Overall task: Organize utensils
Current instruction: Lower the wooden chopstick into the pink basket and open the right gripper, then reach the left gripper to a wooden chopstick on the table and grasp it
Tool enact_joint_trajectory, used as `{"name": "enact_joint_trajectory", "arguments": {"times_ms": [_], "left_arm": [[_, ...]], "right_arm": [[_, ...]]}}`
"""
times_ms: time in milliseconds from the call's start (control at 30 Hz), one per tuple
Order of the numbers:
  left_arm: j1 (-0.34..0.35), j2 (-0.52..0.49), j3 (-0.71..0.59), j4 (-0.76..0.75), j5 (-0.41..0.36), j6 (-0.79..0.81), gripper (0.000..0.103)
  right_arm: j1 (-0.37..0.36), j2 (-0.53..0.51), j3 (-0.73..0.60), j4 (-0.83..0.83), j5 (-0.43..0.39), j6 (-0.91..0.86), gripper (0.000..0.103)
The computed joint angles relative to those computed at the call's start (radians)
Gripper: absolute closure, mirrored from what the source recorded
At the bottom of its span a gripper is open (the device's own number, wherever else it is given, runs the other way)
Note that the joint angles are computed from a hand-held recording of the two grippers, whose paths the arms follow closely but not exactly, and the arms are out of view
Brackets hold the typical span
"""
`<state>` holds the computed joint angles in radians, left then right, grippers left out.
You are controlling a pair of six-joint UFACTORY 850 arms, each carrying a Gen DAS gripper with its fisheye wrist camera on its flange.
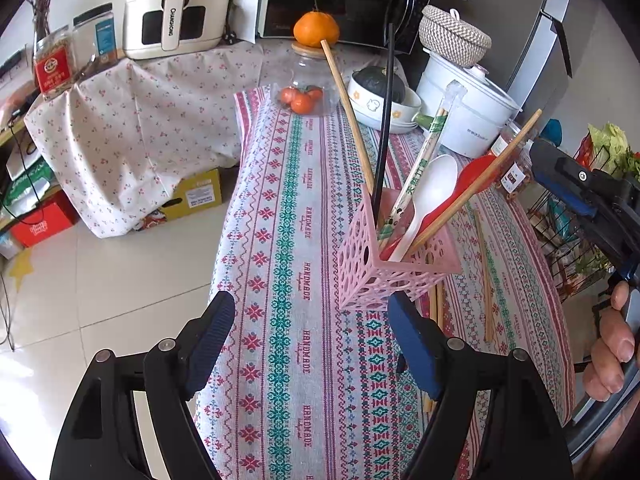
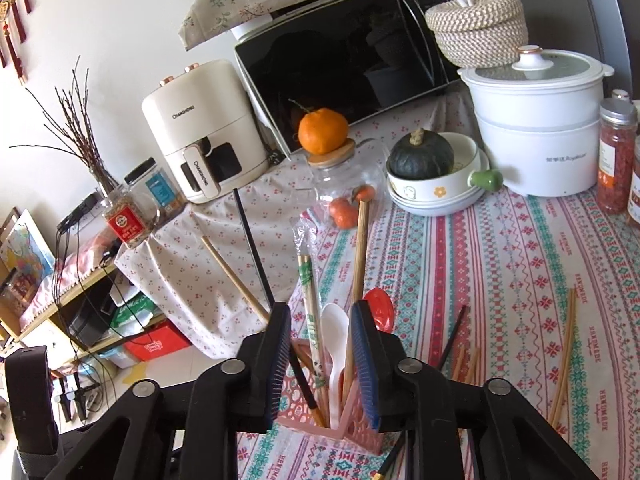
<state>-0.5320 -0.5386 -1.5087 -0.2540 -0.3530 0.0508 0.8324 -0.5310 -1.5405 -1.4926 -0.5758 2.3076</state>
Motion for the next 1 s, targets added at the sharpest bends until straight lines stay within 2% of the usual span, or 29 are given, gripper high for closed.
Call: {"name": "enact_joint_trajectory", "arguments": {"times_ms": [133,200,300,433,500,800,1000], "left_arm": [[-0.009,0.001,0.0,-0.015,-0.007,0.018,0.02],[-0.014,0.002,0.0,-0.016,-0.011,0.024,0.02],[-0.027,0.003,0.001,-0.007,-0.019,0.027,0.019],[-0.047,0.001,-0.002,0.002,-0.039,0.035,0.019],[-0.06,-0.004,-0.008,0.011,-0.054,0.032,0.018],[-0.141,-0.029,-0.043,0.088,-0.101,0.003,0.014],[-0.183,-0.091,-0.11,0.084,-0.174,-0.001,0.014]], "right_arm": [[0.01,0.052,0.062,-0.01,-0.037,0.011,0.05],[0.013,0.079,0.097,0.004,-0.063,0.013,0.038],[0.017,0.115,0.146,0.067,-0.12,-0.016,0.026],[0.015,0.16,0.207,0.186,-0.195,-0.064,0.02],[0.011,0.185,0.242,0.235,-0.214,-0.071,0.01],[0.004,0.272,0.359,0.424,-0.254,-0.178,0.006],[0.004,0.323,0.43,0.49,-0.259,-0.204,0.006]]}}
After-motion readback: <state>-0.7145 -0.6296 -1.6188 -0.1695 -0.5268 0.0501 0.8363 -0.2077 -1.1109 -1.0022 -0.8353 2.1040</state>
